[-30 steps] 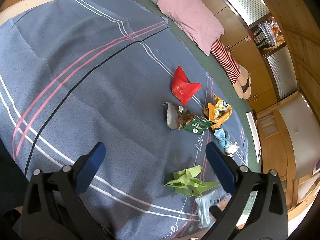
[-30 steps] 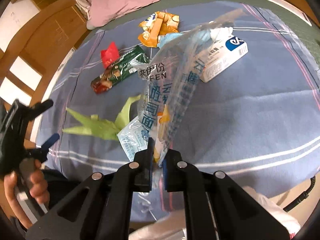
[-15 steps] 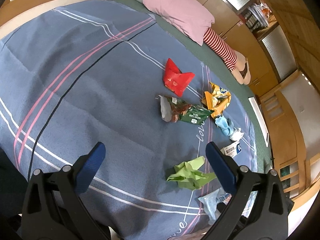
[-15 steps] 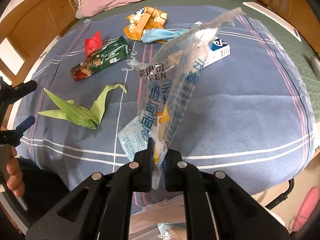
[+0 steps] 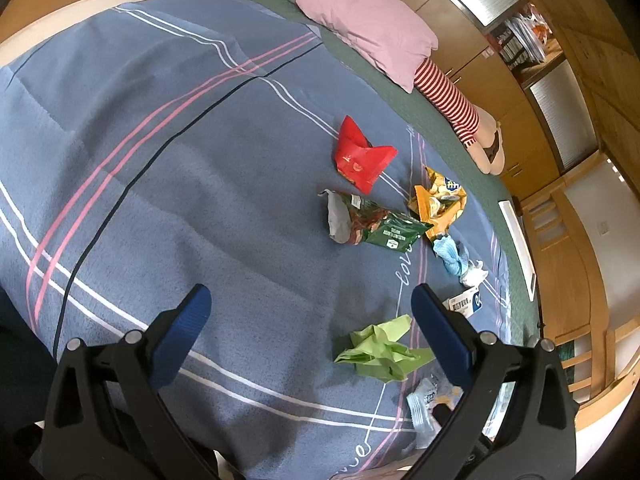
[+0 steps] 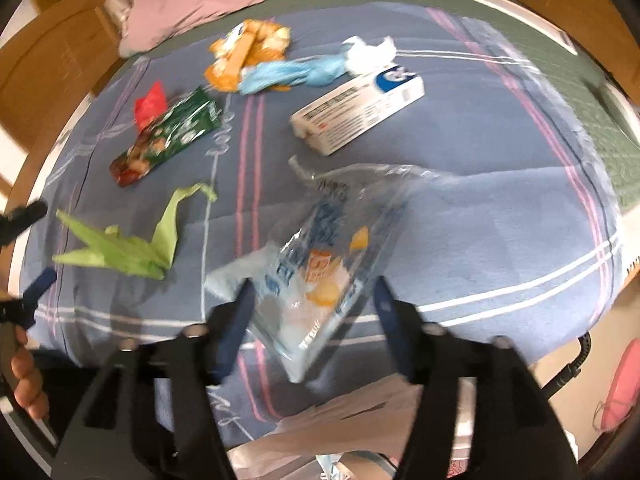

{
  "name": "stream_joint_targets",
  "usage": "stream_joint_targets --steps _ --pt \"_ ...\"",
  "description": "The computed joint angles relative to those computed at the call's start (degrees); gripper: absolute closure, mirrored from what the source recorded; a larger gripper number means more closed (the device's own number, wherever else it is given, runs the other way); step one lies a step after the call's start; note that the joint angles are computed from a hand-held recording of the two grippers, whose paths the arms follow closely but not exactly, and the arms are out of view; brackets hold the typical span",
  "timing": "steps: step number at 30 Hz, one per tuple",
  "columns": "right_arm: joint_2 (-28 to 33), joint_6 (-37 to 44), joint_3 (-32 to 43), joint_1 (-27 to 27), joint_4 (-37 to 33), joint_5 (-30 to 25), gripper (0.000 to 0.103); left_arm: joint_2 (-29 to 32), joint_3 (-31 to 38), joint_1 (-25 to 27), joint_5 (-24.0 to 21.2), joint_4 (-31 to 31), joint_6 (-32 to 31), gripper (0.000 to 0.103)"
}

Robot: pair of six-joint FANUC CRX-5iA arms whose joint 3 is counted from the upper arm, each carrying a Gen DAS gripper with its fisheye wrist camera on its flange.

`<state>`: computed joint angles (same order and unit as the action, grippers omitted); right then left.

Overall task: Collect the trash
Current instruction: 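Grasp the clear plastic bag with right tool while crane drops near left tool, then grasp the green origami crane with left tool while right tool holds the clear bag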

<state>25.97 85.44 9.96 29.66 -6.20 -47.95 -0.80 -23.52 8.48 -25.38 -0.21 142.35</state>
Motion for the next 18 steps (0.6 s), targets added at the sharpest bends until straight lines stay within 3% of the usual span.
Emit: stream_joint_targets --steps 7,11,14,16,18 --pt "1.80 -3.78 2.48 0.11 0.89 -0.60 0.029 0.21 0.57 -0.21 -0.68 -0.31 0.05 0.003" --pt "2.83 -2.86 2.71 1.92 2.88 -0.57 0.029 1.34 1.42 -1.01 -0.79 1.79 -6.32 0.003" --pt "2.77 -3.22 0.85 3.38 6.00 2.01 0.030 2.59 4.04 -2.42 -3.07 -1.14 -7.26 0.003" --pt "2.76 -2.69 -0.40 4.21 7.92 3.37 0.041 3.31 5.05 -3.02 -4.07 -1.73 -8.10 0.003" --pt "3.30 -0.02 0.17 4.15 6.70 2.66 0.069 3.88 5.32 -3.20 -4.41 -0.62 -10.51 0.003"
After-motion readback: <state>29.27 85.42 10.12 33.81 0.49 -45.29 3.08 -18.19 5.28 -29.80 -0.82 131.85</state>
